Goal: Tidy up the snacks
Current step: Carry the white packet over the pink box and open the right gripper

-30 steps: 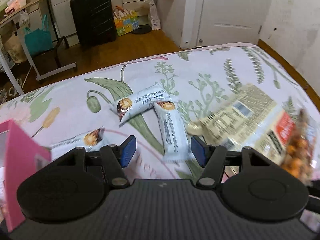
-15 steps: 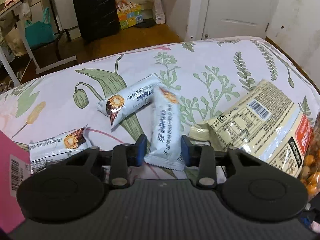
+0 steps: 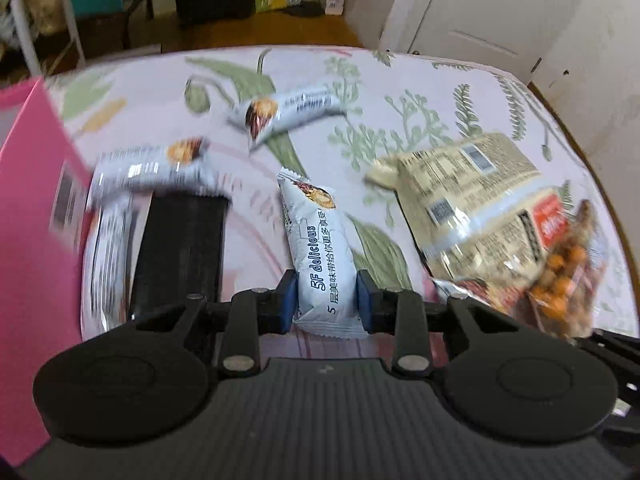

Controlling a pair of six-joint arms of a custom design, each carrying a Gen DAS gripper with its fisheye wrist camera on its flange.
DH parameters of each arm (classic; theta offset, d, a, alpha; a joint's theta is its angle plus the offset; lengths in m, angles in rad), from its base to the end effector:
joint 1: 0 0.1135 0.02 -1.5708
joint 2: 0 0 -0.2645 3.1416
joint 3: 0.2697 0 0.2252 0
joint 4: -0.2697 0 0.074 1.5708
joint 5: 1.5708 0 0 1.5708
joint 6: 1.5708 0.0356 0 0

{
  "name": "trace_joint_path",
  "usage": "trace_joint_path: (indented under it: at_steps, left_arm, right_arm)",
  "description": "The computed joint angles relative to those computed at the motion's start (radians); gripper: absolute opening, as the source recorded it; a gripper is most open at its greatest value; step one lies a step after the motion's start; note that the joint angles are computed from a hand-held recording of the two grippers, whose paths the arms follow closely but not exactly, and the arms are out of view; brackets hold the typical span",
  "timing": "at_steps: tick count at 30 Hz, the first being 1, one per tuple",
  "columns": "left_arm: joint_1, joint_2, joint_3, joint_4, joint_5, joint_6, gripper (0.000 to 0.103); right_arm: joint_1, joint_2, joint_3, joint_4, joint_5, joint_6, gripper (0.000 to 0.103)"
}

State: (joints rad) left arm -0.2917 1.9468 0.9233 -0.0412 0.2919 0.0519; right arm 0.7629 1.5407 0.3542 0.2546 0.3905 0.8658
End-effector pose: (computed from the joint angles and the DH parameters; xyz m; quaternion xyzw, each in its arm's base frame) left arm 0.3167 -0.1058 0.1108 0.1996 0.9375 -0.1694 0.2291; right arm 0.1632 0.1373 0.1133 0.1088 0.9270 0.0976 0.3454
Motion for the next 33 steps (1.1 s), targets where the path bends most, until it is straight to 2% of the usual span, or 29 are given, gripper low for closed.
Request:
trace_joint_path:
  at_steps: [4, 7, 9, 13, 18, 20, 24, 29, 33]
  left_arm:
    - [0.049, -0.095, -0.074, -0.055, 0.063, -0.019, 0.030]
    - [0.084, -0.171, -0.102, -0.154, 0.060, 0.007, 0.029]
    - [0.134, -0.225, -0.122, -0.209, 0.115, 0.057, 0.029]
    - [0.184, -0.369, -0.156, -0.324, 0.093, 0.176, 0.029]
    - [0.293, -0.527, -0.162, -0.465, 0.151, 0.294, 0.029]
    - [0.361, -0.578, -0.144, -0.532, 0.186, 0.347, 0.029]
    - [0.483, -0.604, -0.061, -0.671, 0.241, 0.427, 0.029]
    - [0.640, -0.620, 0.013, -0.753, 0.281, 0.513, 0.029]
    - [0.725, -0.589, 0.050, -0.738, 0.281, 0.541, 0.029]
  right_arm:
    - [0.068, -0.045, 0.008, -0.075, 0.025, 0.080, 0.032]
    - [0.104, -0.064, 0.039, -0.171, 0.046, 0.150, 0.032]
    - [0.141, -0.091, 0.057, -0.249, 0.070, 0.202, 0.032]
    - [0.177, -0.146, 0.074, -0.345, 0.058, 0.246, 0.032]
    - [0.241, -0.207, 0.109, -0.439, 0.060, 0.286, 0.032]
    - [0.281, -0.221, 0.138, -0.463, 0.082, 0.261, 0.032]
    - [0.300, -0.238, 0.206, -0.460, 0.058, 0.179, 0.032]
    - [0.299, -0.181, 0.324, -0.426, 0.018, 0.063, 0.032]
    - [0.269, -0.084, 0.418, -0.364, -0.044, -0.026, 0.032]
